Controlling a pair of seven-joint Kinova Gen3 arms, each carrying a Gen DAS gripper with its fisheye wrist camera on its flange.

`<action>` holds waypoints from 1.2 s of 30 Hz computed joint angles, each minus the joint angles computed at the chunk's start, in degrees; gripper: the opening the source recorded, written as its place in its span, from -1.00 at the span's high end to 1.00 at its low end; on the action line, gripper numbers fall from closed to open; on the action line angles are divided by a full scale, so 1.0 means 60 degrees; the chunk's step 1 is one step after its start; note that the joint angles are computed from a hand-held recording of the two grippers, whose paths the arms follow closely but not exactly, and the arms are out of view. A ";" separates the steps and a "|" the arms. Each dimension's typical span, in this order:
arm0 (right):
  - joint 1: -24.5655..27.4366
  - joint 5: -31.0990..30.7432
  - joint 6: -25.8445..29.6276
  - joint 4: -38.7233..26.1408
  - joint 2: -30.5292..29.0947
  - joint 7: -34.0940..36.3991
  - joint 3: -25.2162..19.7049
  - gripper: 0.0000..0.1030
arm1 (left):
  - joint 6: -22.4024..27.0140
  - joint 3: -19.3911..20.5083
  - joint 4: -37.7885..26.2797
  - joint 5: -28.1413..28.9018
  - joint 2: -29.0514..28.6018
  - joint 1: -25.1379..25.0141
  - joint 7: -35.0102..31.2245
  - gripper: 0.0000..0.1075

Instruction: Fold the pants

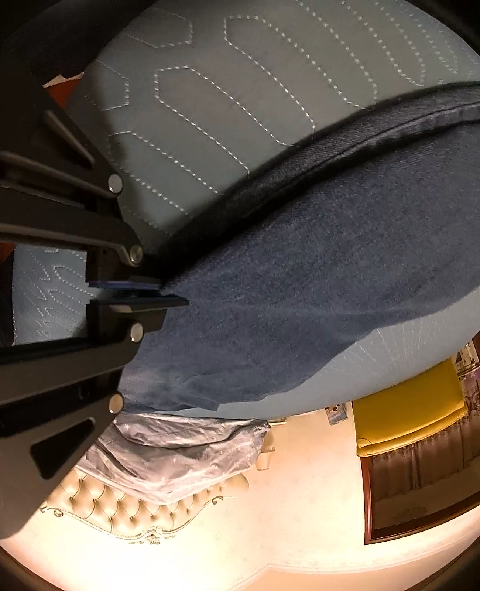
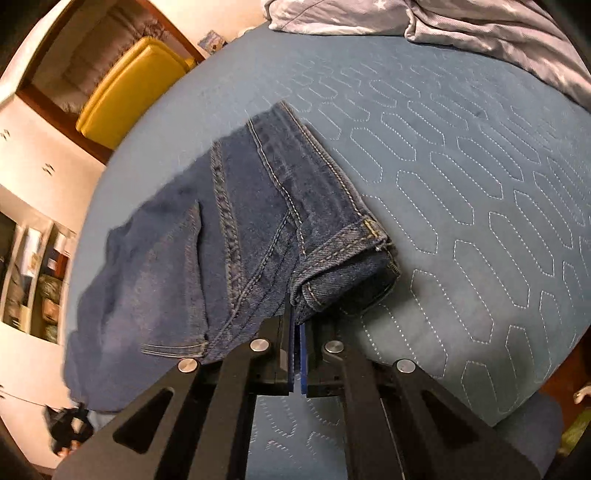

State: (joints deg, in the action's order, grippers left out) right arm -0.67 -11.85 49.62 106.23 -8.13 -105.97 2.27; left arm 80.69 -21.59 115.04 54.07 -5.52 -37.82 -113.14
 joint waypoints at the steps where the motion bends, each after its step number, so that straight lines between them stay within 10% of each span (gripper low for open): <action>1: -0.0002 0.0116 -0.0073 0.0040 0.0031 -0.0117 -0.0073 0.98 | -0.0027 -0.0078 0.0069 0.0134 0.0036 -0.0056 -0.0080 0.87; 21: -0.0664 0.2388 0.0495 -0.0543 0.0551 -0.2455 -0.0866 0.98 | 0.0318 0.0153 -0.3988 0.1971 0.3877 -0.3853 0.0123 0.69; 23: -0.0725 0.2484 0.0595 -0.0607 0.0593 -0.2513 -0.0854 0.98 | 0.0461 0.0319 -0.4650 0.1936 0.4210 -0.4214 0.0517 0.95; 36: -0.0735 0.2288 0.0669 -0.0675 0.0499 -0.2290 -0.0697 0.98 | 0.0368 0.1131 -0.4903 0.1013 0.3912 -0.5199 0.0283 0.95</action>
State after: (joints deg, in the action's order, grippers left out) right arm -5.08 1.88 53.64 102.18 -5.14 -119.71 -1.91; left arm 82.90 -14.80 85.62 60.15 17.95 -69.01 -111.44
